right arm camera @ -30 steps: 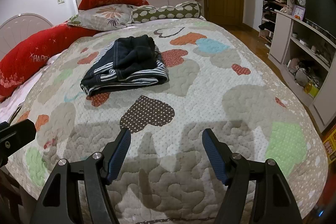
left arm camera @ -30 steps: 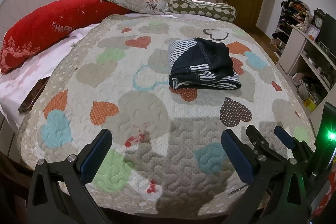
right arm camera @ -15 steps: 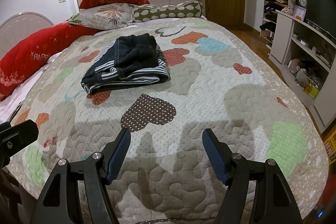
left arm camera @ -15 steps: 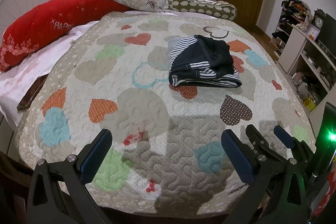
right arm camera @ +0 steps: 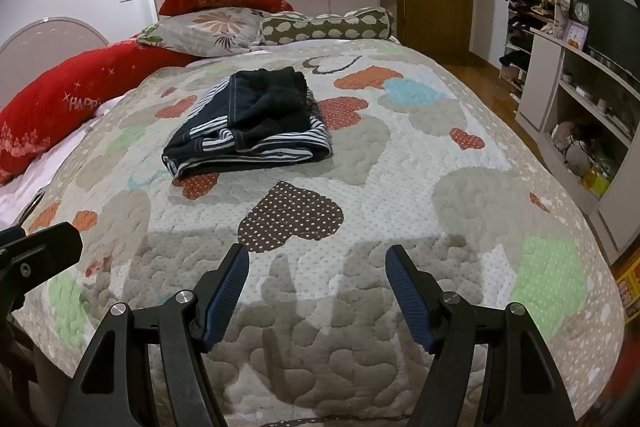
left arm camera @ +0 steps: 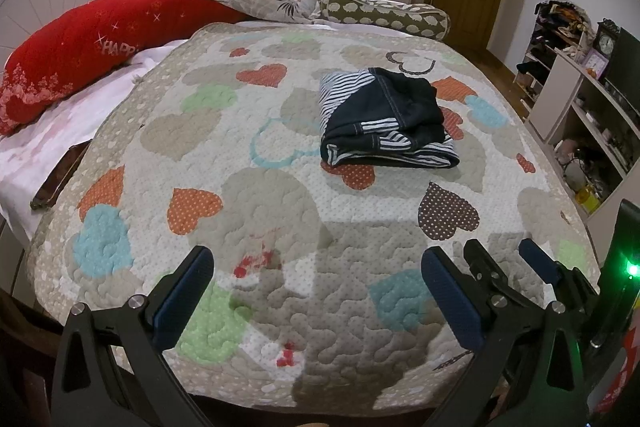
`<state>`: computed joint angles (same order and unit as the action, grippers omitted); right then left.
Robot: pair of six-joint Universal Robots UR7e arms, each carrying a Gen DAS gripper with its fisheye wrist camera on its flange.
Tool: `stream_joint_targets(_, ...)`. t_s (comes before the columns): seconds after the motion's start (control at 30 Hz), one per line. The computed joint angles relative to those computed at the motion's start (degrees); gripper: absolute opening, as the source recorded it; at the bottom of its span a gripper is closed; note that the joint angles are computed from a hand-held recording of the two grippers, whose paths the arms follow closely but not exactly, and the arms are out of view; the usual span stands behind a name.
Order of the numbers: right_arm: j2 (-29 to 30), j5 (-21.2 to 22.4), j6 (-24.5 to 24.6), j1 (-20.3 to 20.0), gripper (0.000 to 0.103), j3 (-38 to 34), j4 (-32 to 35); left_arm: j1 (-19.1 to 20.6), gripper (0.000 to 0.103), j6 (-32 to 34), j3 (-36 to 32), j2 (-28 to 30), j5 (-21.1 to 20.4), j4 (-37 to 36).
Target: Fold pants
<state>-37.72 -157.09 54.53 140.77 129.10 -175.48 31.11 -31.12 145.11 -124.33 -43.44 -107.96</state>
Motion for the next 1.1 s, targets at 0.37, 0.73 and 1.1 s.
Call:
stream_joint_targets(0.37,0.30,-0.55,-1.51,0.37,0.075,-0.29,-0.34,-0.35,0.103,-0.18,0.03,-0.09,-0.03,0.10)
stream_joint_targets(0.73,0.02,-0.52,-0.91,0.39,0.076,-0.46,0.74,-0.30,0.103,0.24,-0.23,0.31,-0.35,-0.48)
stream_joint_targets(1.1,0.11,-0.41,-1.69,0.11,0.076,-0.38,0.06,0.84,0.103,0.79,-0.61,1.54,-1.49,-1.16)
